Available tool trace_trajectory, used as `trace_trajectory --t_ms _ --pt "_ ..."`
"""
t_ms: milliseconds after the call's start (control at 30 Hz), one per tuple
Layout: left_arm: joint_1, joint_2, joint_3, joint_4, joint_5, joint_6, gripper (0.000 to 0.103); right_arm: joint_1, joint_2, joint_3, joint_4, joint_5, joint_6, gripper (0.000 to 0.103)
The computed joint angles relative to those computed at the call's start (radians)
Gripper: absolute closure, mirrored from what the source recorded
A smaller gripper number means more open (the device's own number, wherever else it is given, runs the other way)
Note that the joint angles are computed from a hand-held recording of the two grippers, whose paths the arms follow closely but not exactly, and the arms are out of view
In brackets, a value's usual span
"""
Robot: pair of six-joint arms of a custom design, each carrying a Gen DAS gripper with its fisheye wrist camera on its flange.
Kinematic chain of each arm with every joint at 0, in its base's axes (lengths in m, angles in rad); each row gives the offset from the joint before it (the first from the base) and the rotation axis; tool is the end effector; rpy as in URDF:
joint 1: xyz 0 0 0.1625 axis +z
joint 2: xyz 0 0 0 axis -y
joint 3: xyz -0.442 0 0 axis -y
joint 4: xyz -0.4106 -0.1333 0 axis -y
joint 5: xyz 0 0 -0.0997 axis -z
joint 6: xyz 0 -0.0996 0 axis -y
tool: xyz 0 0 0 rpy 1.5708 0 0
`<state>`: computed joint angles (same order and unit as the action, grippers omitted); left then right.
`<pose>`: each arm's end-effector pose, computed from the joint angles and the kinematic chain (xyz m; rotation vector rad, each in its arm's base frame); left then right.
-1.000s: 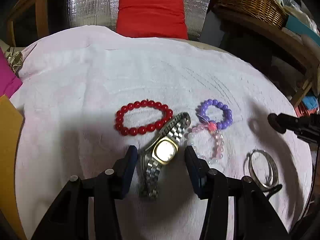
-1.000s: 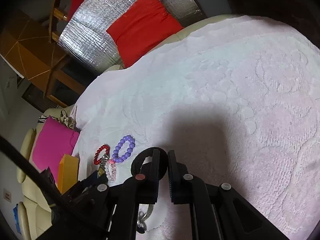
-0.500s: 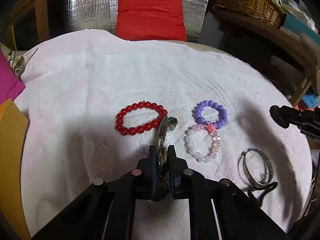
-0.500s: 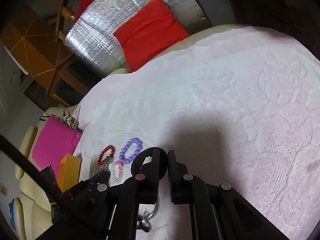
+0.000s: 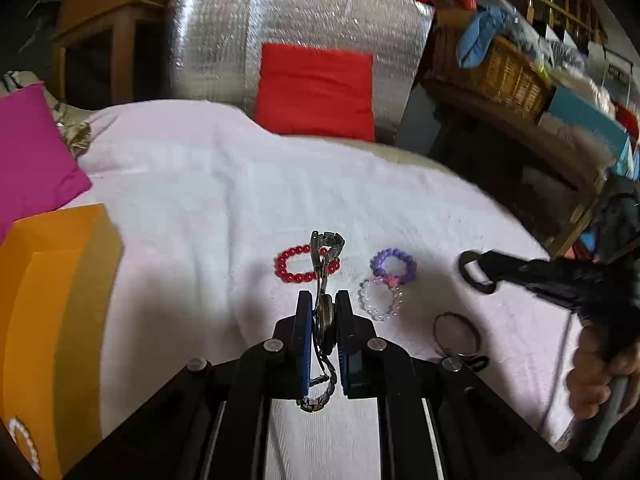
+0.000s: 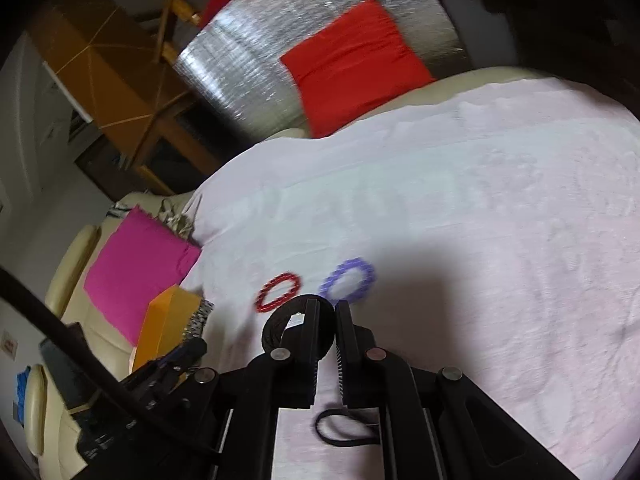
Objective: Organize jewelry
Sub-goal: 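Carry the watch into the orange box and open the left tool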
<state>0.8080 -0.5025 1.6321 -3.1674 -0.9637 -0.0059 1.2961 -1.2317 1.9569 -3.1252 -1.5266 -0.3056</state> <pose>-0.3383 -0.6291 -0.0241 0.7848 2.5007 -0.8833 -0.0289 -0.6101 0.3133 0.0683 -2.7108 1.1607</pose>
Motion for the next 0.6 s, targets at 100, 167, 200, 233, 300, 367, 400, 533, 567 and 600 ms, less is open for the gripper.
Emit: trace_trajectory --t_ms 100,167,200,233,300,367,400,533,567,600 --pt "-0.012 -0.045 0.064 -0.092 -0.011 0.003 0.092 0.033 0.025 0.008 -0.023 -0.006 -0.015 0.095" --pt "-0.019 -0.073 0.104 -0.142 -0.011 0.001 0.092 0.054 0.043 0.012 -0.045 -0.017 -0.028 0.095" --pt "-0.023 -0.090 0.126 -0.166 -0.011 -0.004 0.092 0.069 0.056 0.013 -0.062 -0.032 -0.041 0.095" --pt "-0.027 -0.107 0.149 -0.190 -0.006 -0.012 0.092 0.081 0.066 0.016 -0.080 -0.045 -0.053 0.095" --pt "-0.032 -0.130 0.179 -0.224 0.005 -0.027 0.092 0.110 0.088 0.021 -0.114 -0.061 -0.080 0.095" --pt "-0.040 -0.159 0.216 -0.267 0.031 -0.040 0.092 0.135 0.108 0.023 -0.142 -0.074 -0.101 0.095" --pt "-0.042 -0.165 0.225 -0.279 0.041 -0.042 0.092 0.153 0.122 0.023 -0.159 -0.080 -0.113 0.095" --pt "-0.040 -0.224 0.286 -0.324 0.094 -0.051 0.092 0.210 0.184 -0.009 -0.156 -0.097 -0.136 0.095" --pt "-0.035 -0.239 0.300 -0.325 0.103 -0.058 0.092 0.218 0.196 -0.019 -0.151 -0.098 -0.136 0.095" --pt "-0.028 -0.252 0.311 -0.324 0.117 -0.070 0.092 0.232 0.218 -0.038 -0.137 -0.100 -0.130 0.095"
